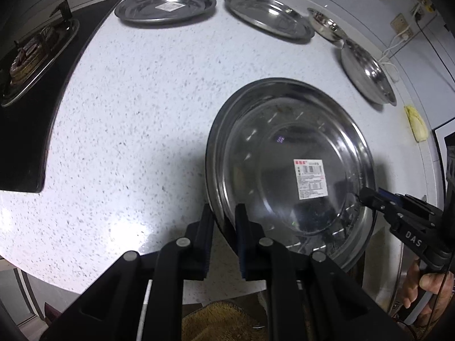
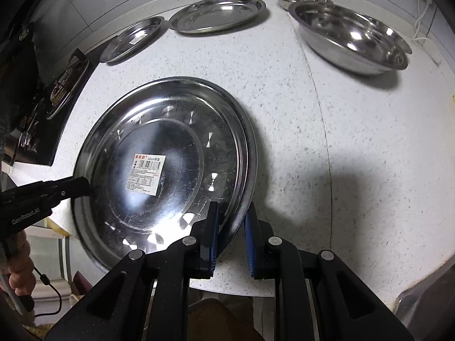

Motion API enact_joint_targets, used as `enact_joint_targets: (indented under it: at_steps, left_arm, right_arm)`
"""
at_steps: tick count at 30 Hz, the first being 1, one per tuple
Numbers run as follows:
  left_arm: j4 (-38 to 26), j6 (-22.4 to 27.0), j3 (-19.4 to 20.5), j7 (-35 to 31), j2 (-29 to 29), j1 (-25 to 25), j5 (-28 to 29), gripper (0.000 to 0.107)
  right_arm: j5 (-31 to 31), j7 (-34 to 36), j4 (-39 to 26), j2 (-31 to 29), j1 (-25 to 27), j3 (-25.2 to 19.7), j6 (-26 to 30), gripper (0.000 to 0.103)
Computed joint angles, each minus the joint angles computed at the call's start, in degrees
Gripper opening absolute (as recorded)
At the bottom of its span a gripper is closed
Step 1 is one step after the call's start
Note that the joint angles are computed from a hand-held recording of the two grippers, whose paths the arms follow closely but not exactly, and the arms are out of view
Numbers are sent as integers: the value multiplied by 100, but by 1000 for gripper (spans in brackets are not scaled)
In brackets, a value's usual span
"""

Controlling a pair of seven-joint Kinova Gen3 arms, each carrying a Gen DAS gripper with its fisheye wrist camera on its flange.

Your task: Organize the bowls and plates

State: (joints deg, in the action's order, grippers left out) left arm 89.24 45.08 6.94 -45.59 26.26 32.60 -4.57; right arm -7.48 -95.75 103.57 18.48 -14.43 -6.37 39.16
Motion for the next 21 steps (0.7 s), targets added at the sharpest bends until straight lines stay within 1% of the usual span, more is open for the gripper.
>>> enact_joint_targets:
  at_steps: [4, 9, 15, 16, 18, 19, 21]
  left_arm:
    - [6, -19, -22, 67, -6, 48, -54, 14]
    - [-38, 21, -74, 188, -49, 95, -178, 14]
    - [-160, 171, -177, 424, -58, 224, -495, 14]
    - [-164, 168, -188, 455, -67, 231, -537, 14]
    - [-221, 194, -222, 523, -58, 253, -644, 14]
    - [-277, 254, -248, 565, -45, 281, -719, 14]
    - [-399, 320, -302, 638, -15, 337, -900, 14]
  right_arm:
    - [-173, 206, -75, 71, 135, -68, 139, 15]
    - [-224, 341, -88, 81, 157, -67, 178, 16]
    - [-367, 539, -104, 86, 251, -81, 238, 16]
    - [-372, 574, -105, 76, 263, -76, 240, 17]
    - [-381, 624, -87, 9, 274, -66, 203, 22]
    - [-329, 589, -74, -27, 236, -36, 175, 24]
    - [-133, 501, -77, -149, 131, 31, 104, 26]
